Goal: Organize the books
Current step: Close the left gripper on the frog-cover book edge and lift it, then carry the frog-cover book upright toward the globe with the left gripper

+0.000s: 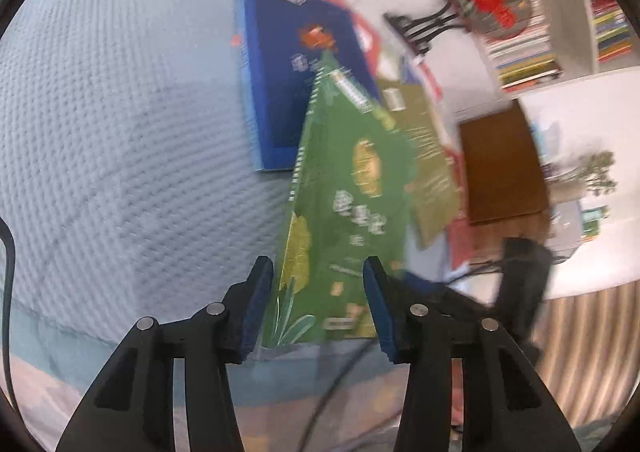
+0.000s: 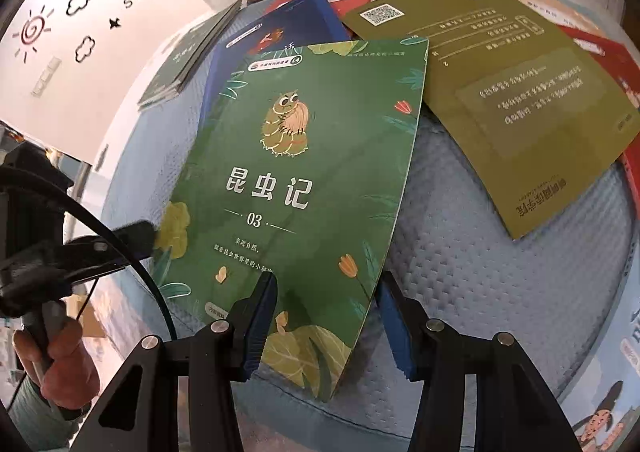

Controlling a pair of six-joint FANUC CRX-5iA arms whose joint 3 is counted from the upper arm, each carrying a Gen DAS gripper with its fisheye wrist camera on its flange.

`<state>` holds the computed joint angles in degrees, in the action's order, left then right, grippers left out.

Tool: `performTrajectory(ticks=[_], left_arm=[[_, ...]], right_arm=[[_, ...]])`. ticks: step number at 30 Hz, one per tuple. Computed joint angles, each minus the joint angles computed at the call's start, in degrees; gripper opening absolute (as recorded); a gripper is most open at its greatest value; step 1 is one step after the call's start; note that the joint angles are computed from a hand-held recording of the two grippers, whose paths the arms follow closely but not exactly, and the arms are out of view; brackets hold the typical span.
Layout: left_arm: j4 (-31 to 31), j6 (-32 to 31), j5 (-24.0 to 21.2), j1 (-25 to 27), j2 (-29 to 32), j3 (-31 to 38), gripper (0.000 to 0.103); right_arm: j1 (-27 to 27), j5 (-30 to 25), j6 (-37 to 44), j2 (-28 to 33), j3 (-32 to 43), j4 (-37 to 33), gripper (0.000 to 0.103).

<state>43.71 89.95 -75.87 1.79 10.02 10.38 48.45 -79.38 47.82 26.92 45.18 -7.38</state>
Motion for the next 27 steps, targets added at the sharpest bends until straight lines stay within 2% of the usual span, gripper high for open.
performTrajectory(ticks=[2,4,6,8,9,13,15,18,20,22,23,24,27], left_arm=[[3.6,-1.0,2.4,-0.6,-1.3,-1.8,0.040],[4.1,-0.7,3.5,-1.6,-1.5,-1.9,0.039],[-0.8,1.0,3.3,-2.7,-0.6,0.7,0.036],[-5.8,3.2,2.0,-3.8,0.8,2.9,0.019],[-6.8,4.0,1.8,-4.1,1.3,3.1,0.015],[-7.1,5.1,2.7,-4.8,1.9,2.8,0.014],[-6.5,5.1,2.3,-5.3,2.5,3.6,0.014],[-1.8,5.0,2.3,-5.4,3.3,2.9,0.014],[6.1,4.1,4.3,-4.6,2.2,-1.7,0.014],[17.8,1.7,7.2,-4.3,0.8,-8.4,0.014],[20.9,1.2,7.8,-4.5,0.6,-9.7,0.014],[22.3,1.0,8.2,-4.7,0.7,-9.9,0.014],[27.1,0.9,8.3,-5.2,1.2,-11.0,0.014]], right_arm=[[-1.2,1.6,0.0,-1.3,-1.7,-2.3,0.053],[-2.2,3.4,-0.6,-2.6,-3.5,-4.6,0.053],[-3.1,4.9,-0.9,-3.5,-4.9,-6.4,0.054],[-3.8,6.1,-1.1,-4.4,-6.2,-7.9,0.054],[-4.1,6.4,-1.2,-4.7,-6.5,-8.4,0.055],[-4.1,6.3,-1.9,-5.3,-7.0,-8.7,0.056],[-4.0,4.5,-2.3,-4.3,-5.2,-8.6,0.059],[-4.2,1.3,-2.7,-2.6,-1.4,-9.0,0.060],[-4.9,1.2,-3.6,-3.2,-1.3,-10.0,0.061],[-6.6,3.0,-3.7,-4.4,-2.7,-12.9,0.064],[-7.9,4.7,-3.6,-5.7,-4.4,-15.8,0.071],[-8.8,5.9,-3.8,-6.5,-5.6,-17.9,0.079],[-11.8,11.4,-2.6,-10.4,-11.9,-26.0,0.082]])
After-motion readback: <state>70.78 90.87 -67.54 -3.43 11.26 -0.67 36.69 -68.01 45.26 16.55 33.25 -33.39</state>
